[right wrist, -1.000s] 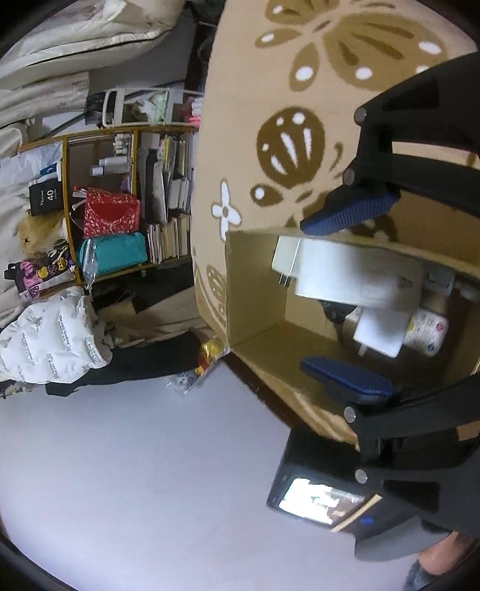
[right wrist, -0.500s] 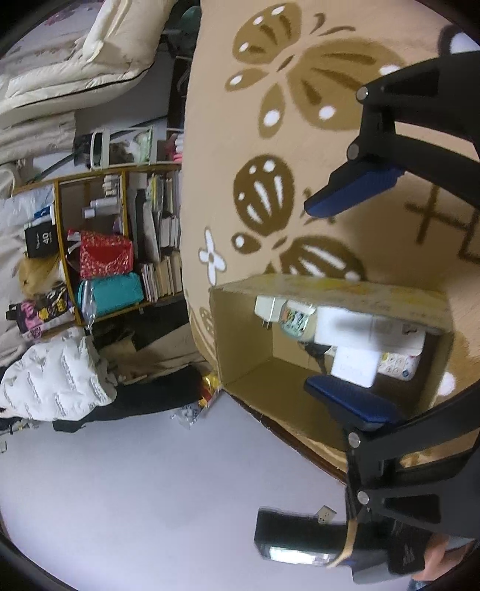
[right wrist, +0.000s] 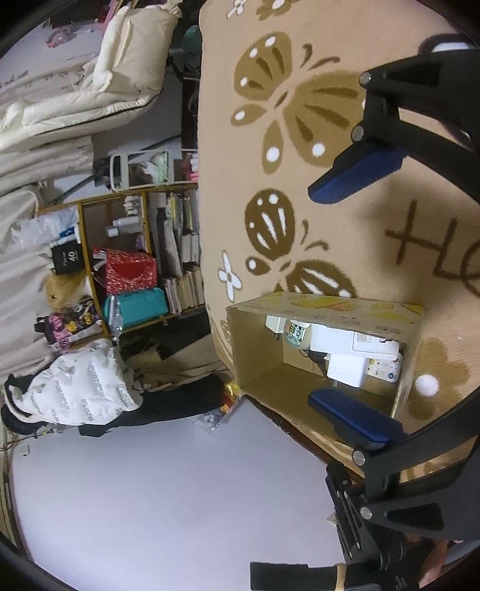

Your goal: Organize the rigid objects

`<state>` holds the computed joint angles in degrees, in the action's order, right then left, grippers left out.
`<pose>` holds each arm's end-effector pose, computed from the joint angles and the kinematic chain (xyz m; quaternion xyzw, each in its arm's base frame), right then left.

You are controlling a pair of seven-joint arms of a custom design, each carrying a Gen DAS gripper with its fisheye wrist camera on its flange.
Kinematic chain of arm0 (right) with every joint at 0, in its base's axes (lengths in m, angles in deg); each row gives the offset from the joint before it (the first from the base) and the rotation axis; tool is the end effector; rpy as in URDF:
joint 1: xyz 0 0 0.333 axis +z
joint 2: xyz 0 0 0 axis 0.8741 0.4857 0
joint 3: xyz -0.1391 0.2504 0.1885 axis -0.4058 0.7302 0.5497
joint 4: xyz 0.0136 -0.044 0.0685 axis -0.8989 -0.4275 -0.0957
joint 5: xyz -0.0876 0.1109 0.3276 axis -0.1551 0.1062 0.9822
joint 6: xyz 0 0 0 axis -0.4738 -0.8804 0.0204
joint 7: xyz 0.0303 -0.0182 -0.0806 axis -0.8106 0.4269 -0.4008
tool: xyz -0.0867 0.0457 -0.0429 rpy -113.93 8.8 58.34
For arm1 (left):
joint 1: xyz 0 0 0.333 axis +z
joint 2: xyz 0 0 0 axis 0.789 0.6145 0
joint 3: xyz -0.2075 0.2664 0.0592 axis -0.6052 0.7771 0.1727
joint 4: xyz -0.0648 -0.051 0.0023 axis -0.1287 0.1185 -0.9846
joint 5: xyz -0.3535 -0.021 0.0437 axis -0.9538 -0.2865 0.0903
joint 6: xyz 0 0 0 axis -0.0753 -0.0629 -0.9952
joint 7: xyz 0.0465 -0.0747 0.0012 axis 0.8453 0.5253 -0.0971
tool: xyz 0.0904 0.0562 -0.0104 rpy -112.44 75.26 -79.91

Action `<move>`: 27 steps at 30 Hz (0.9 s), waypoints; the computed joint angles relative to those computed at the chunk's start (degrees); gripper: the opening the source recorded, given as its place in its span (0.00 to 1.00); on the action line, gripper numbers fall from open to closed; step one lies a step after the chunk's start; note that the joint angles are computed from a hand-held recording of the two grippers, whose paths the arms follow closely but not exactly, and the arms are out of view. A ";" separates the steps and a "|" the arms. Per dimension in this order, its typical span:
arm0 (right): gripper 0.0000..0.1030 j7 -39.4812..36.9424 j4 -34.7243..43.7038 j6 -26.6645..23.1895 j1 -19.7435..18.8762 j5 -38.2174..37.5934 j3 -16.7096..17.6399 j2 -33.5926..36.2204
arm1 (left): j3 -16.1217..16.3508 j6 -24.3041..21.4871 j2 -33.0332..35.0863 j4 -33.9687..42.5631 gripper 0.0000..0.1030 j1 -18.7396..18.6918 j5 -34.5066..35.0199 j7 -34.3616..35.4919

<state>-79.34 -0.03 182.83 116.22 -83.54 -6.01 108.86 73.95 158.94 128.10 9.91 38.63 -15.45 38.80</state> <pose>0.5550 0.5487 0.4483 -0.3019 0.8307 -0.3624 0.2957 0.7444 -0.2922 0.4609 -0.3769 0.8590 -0.3112 0.1520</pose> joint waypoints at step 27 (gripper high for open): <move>1.00 13.99 -22.83 -7.62 6.06 -17.38 5.49 -15.81 | -23.41 33.42 -15.34 -33.81 0.97 18.02 -7.47 21.13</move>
